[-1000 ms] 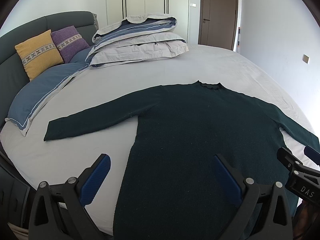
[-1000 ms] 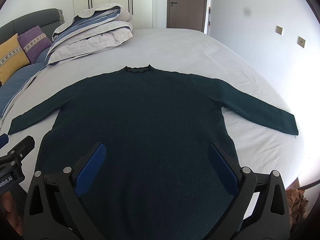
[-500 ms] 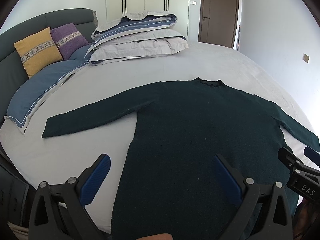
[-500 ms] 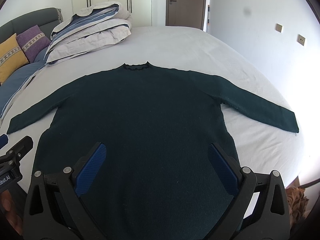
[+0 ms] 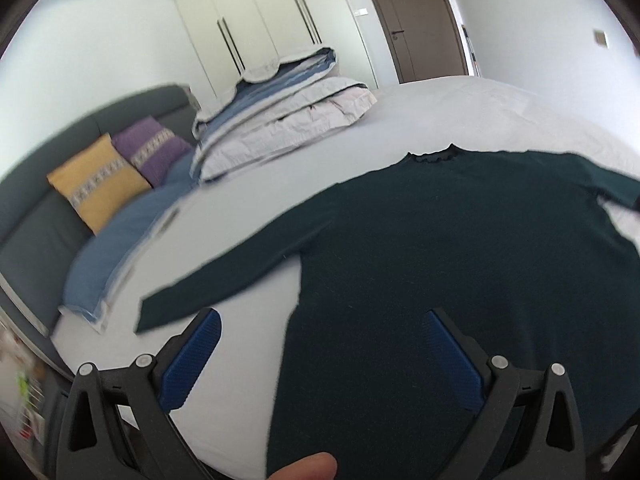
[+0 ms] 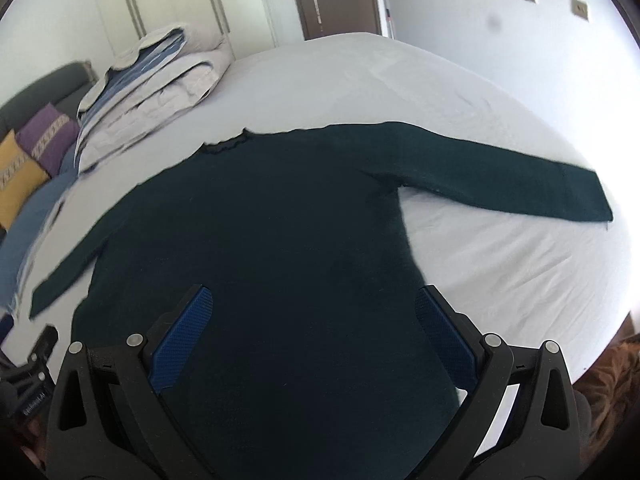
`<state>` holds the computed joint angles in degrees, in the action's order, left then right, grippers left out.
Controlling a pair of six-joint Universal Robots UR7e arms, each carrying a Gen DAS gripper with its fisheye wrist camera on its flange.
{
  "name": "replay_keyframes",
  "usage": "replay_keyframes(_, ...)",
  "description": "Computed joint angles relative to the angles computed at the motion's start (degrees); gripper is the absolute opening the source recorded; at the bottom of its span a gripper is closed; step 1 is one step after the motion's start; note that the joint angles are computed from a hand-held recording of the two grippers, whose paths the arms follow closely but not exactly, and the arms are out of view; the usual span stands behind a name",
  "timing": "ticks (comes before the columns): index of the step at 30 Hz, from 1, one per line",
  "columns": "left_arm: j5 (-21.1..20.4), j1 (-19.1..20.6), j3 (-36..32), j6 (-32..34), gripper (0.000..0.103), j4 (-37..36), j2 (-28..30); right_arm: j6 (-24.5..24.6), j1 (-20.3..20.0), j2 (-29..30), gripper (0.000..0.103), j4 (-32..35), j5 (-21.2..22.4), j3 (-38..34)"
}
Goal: Fold small clothes
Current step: 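Grasp the sweater sleeve cuff with the right gripper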
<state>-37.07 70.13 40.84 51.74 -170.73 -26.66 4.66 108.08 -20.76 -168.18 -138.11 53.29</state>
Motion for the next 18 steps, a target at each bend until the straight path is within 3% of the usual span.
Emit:
replay_keyframes(4, 0.2, -0.1, -5.6, 14.7, 0.103, -9.8, 5.4, 10.9, -7.1, -12.7, 0.101, -13.4, 7.4, 16.6)
replay_keyframes(7, 0.7, -0.2, -8.6, 17.4, 0.103, -8.0, 7.6, 18.1, -12.6, -19.9, 0.1, -21.8, 11.8, 26.0)
replay_keyframes(11, 1.3, -0.1, -10.9, 11.7, 0.103, 0.2, 8.7, 22.1, -17.6, -24.3, 0.085, -26.9, 15.2, 31.0)
replay_keyframes(12, 0.6, 0.0, -10.4, 8.2, 0.103, 4.1, 8.0, 22.6, -18.7, -24.9, 0.075, -27.6, 16.7, 31.5)
replay_keyframes(15, -1.6, 0.5, -11.4, -3.7, 0.103, 17.8, 6.8, 21.0, -21.0, -25.1, 0.065, -28.7, 19.0, 30.3)
replay_keyframes(18, -4.1, 1.1, -13.1, -9.2, 0.103, 23.1, 7.0, 21.3, -22.6, -24.7, 0.056, -26.5, 20.5, 26.8)
